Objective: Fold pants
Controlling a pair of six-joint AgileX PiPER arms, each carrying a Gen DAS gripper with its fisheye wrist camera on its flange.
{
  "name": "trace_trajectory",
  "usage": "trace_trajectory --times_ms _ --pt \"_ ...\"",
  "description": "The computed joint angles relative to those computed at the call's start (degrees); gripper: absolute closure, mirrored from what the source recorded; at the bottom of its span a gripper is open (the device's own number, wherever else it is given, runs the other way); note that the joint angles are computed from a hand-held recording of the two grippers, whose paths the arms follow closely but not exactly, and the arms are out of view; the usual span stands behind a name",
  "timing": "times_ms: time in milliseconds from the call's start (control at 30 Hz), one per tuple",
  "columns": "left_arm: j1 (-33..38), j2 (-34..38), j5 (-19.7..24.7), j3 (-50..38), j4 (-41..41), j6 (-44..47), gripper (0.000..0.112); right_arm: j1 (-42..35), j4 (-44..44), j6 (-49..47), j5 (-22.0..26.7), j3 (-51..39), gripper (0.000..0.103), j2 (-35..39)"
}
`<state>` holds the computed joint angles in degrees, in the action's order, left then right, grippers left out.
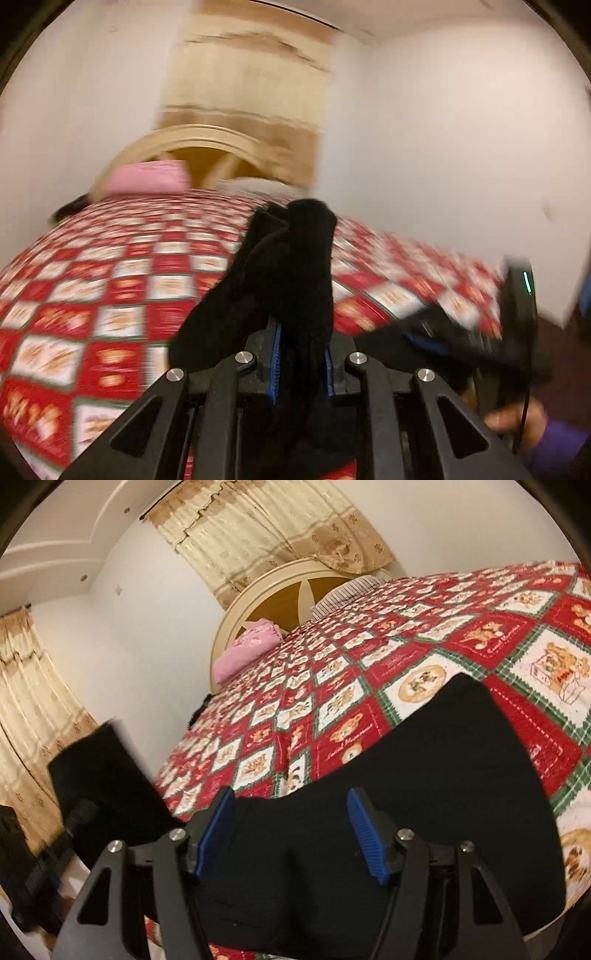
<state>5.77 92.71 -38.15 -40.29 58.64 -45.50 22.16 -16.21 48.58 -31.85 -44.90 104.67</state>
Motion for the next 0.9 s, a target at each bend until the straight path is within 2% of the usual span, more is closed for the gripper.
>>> trace_trajectory --times_ms 133,167,267,333,467,500,533,600,667,800,900 --pt "-10.54 6.46 9.02 -2.30 -0.04 5.20 0.094 -2.91 -5.53 6.62 -3.94 1.65 0.037 -0.27" --pt "-12.56 8.19 11.30 -2.67 -2.11 7.96 0.094 -3.87 -8.47 9.95 -6.42 1.87 0.037 0.29" --pt "-16.05 9.85 16.19 -2.59 -10.53 18.27 0.093 -4.71 -11.11 12.47 -8.27 2.16 0.035 0.52" --pt "-14.54 8.29 15.37 -1.77 -6.31 15.04 0.091 -5.07 -13.13 14.00 -8.61 1.83 0.032 0.74" --pt "-7.19 3.66 10.43 -0.17 9.34 -0.67 0.081 -6.28 -16.87 18.06 -10.32 1.40 0.029 0.91" --pt "-4.19 2.48 8.12 0.32 13.37 -5.01 0.068 -6.17 -17.55 18.63 -10.07 1.16 0.028 0.71" --pt "-1.09 1.34 5.95 0.77 16.86 -8.64 0.050 -5.87 -18.21 18.73 -9.69 0.92 0.024 0.55" --pt "4.08 0.52 2.34 1.83 18.81 -9.65 0.039 -4.63 -19.63 18.87 -8.14 -0.28 0.018 0.90" --pt "8.40 -1.33 0.76 4.19 17.39 -7.39 0.039 -3.07 -20.42 19.11 -5.72 -1.58 0.017 1.49" --pt "14.03 -1.06 1.87 4.49 17.12 -9.35 0.039 -0.66 -21.72 20.06 -1.13 -2.95 0.017 1.59" --pt "16.20 1.12 2.71 2.97 17.32 -13.12 0.039 2.49 -18.79 16.41 5.89 -4.42 0.018 0.99"
